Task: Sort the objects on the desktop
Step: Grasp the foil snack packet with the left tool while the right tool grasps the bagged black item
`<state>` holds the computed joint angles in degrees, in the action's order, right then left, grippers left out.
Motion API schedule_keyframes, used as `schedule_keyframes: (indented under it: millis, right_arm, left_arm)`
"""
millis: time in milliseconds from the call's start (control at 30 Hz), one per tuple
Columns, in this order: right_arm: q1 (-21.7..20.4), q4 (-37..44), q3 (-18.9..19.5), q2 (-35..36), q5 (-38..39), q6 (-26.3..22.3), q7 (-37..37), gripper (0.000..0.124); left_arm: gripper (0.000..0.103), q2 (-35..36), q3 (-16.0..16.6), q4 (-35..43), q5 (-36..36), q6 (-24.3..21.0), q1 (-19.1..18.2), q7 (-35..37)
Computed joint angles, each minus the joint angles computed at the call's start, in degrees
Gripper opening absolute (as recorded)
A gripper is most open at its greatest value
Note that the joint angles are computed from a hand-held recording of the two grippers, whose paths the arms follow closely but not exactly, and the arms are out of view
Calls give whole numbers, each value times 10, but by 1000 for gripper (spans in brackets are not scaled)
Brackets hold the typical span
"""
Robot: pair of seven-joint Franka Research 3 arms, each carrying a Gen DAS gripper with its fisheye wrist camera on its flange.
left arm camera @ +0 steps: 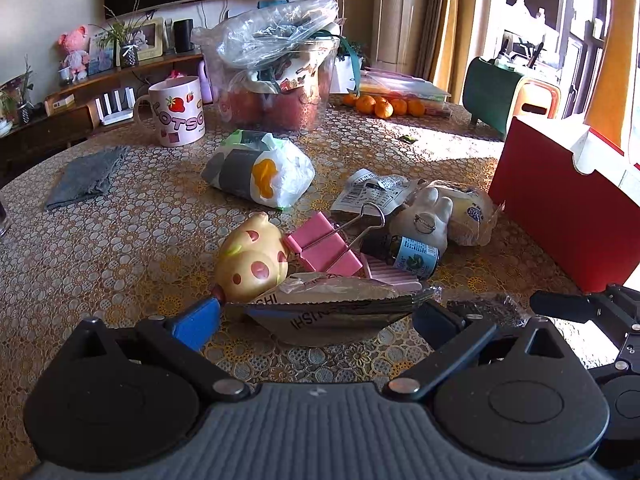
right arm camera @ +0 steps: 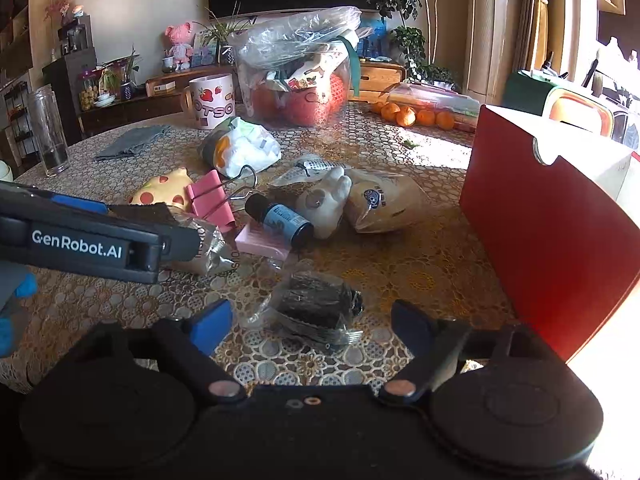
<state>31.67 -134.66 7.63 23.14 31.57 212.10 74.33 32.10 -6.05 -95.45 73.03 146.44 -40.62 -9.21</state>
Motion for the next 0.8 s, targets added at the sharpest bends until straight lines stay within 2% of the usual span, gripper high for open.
schedule_keyframes:
  millis: [133, 267, 433, 500, 533, 800]
  right_arm:
    - [6, 19, -8, 12, 9, -15, -10, 85]
    - [5, 26, -8, 18, 10, -25, -9, 79]
    - [11, 31, -12, 21, 18, -27, -13, 75]
    - [6, 29, -9, 18, 12, -29, -10, 65]
    - [6, 29, -9, 17, 11, -30, -10, 64]
    - [-2, 16, -9, 3, 4, -29, 4, 48]
  left_arm:
    - [101, 7, 0, 7, -8, 0, 1, 8]
    - [91, 11, 2, 10, -12, 6, 0, 11]
    - [86, 13, 6, 13, -8, 4, -6, 6]
    - [85, 14, 7, 15, -7, 5, -6, 5]
    - [77, 14, 7, 16, -7, 5, -6, 5]
    - [73, 17, 8, 22, -7, -3, -11, -2]
